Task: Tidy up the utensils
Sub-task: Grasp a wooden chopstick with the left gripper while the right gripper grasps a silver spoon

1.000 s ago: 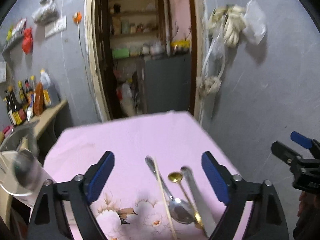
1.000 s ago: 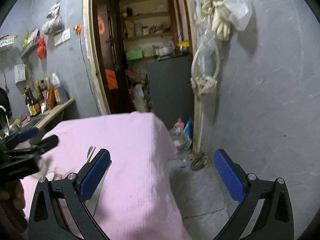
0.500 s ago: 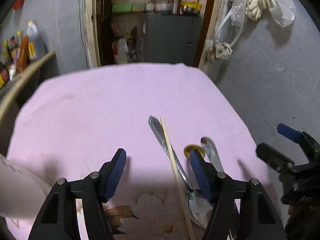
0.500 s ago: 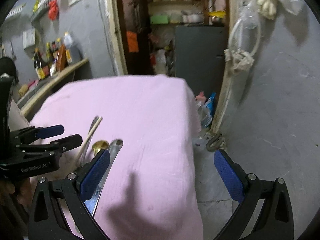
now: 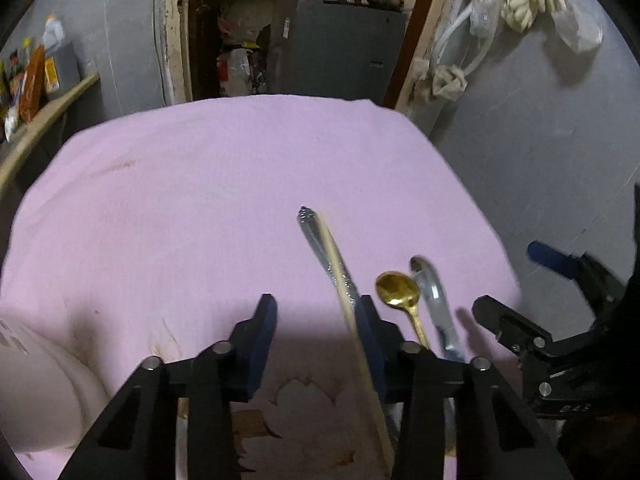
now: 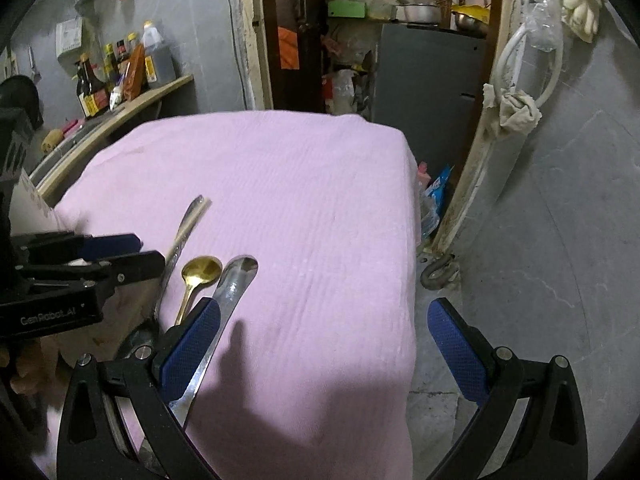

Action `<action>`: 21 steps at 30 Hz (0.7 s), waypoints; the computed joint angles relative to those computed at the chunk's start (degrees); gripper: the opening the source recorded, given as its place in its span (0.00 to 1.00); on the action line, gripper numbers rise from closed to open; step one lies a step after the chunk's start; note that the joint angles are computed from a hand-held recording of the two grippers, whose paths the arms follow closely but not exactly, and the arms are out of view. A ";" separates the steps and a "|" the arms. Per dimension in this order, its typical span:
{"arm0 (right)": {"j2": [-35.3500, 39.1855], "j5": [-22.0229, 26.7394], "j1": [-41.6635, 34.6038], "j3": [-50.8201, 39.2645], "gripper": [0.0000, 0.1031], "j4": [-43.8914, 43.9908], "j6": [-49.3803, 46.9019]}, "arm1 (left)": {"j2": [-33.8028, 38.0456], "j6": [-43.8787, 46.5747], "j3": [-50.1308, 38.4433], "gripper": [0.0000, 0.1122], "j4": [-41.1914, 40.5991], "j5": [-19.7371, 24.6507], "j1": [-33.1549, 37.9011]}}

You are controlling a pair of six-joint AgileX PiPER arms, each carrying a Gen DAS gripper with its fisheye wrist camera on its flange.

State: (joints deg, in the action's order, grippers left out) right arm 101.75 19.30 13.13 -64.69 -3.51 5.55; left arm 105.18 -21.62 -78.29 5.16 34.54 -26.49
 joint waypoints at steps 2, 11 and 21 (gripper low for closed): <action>0.02 0.32 0.19 0.04 0.99 -0.36 0.40 | 0.96 -1.26 -2.07 0.25 3.20 2.90 -0.78; 1.74 2.87 1.52 -2.55 0.99 -4.53 2.78 | 0.22 3.15 -2.42 0.19 -2.62 4.17 1.48; 4.71 7.08 3.72 -8.10 0.99 -4.12 0.11 | -0.77 4.98 0.01 0.19 -6.05 1.94 2.98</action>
